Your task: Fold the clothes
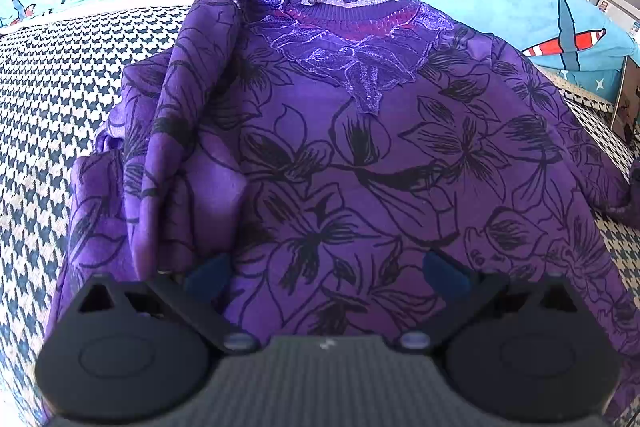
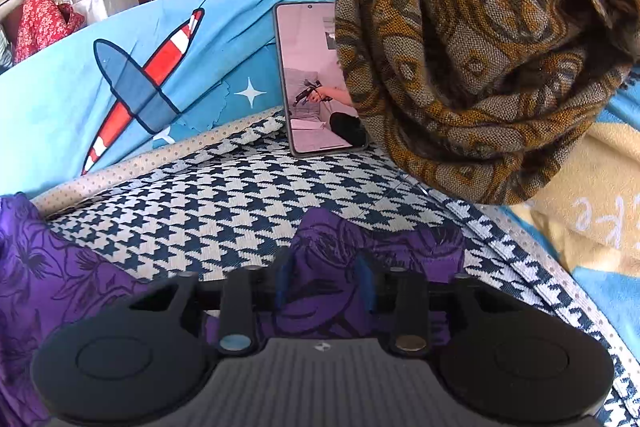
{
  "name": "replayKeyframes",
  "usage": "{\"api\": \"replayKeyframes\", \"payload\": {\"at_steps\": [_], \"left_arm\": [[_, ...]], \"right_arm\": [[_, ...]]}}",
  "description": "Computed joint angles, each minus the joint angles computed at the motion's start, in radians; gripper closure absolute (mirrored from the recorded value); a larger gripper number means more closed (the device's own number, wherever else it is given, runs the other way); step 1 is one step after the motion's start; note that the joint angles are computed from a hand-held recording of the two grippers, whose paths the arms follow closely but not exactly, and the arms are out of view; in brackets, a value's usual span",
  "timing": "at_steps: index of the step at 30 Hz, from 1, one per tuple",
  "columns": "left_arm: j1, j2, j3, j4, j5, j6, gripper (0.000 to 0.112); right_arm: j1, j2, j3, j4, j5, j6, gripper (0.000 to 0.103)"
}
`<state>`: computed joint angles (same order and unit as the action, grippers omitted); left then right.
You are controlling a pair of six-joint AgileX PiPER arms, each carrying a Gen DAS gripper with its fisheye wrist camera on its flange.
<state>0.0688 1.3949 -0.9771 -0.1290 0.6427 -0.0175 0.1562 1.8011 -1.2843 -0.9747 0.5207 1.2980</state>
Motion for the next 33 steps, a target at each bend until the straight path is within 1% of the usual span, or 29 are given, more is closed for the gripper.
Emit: {"api": "replayKeyframes", "payload": {"at_steps": [2, 4, 6, 9, 14, 16, 18, 21, 23, 25, 26, 29, 33], "left_arm": [[-0.002, -0.001, 0.000, 0.003, 0.000, 0.001, 0.009], [-0.002, 0.001, -0.002, 0.003, 0.001, -0.002, 0.009], [-0.003, 0.004, -0.005, 0.004, 0.001, -0.008, 0.009], [-0.010, 0.004, -0.004, 0.017, -0.004, -0.025, 0.009], [-0.024, -0.009, 0.014, 0.047, -0.023, -0.049, 0.009], [-0.034, -0.017, 0.023, 0.069, -0.033, -0.062, 0.009], [-0.041, -0.024, 0.033, 0.089, -0.043, -0.074, 0.009], [-0.040, -0.043, 0.047, 0.084, -0.052, -0.065, 0.009], [-0.036, -0.061, 0.059, 0.074, -0.059, -0.050, 0.009], [-0.033, -0.088, 0.082, 0.067, -0.068, -0.038, 0.009], [-0.029, -0.100, 0.093, 0.055, -0.067, -0.028, 0.009], [-0.007, -0.143, 0.133, -0.002, -0.057, 0.024, 0.009], [0.006, -0.204, 0.190, -0.012, -0.049, 0.025, 0.009]], "right_arm": [[-0.002, -0.008, 0.013, -0.023, -0.023, 0.024, 0.097], [0.001, -0.033, 0.033, -0.053, -0.036, 0.078, 0.098], [0.007, -0.077, 0.073, -0.133, -0.049, 0.185, 0.098], [0.016, -0.183, 0.163, -0.271, -0.066, 0.365, 0.098], [0.029, -0.367, 0.304, -0.396, -0.068, 0.554, 0.098], [0.021, -0.454, 0.371, -0.337, -0.081, 0.556, 0.098], [0.024, -0.510, 0.408, -0.222, -0.056, 0.477, 0.098], [0.044, -0.581, 0.450, -0.021, 0.030, 0.325, 0.098], [0.018, -0.653, 0.491, 0.153, 0.040, 0.212, 0.097], [-0.006, -0.708, 0.528, 0.243, 0.030, 0.158, 0.096], [-0.008, -0.732, 0.545, 0.259, 0.034, 0.153, 0.096], [0.033, -0.769, 0.573, 0.180, 0.084, 0.226, 0.096], [0.065, -0.791, 0.582, 0.115, 0.131, 0.291, 0.095]]}}
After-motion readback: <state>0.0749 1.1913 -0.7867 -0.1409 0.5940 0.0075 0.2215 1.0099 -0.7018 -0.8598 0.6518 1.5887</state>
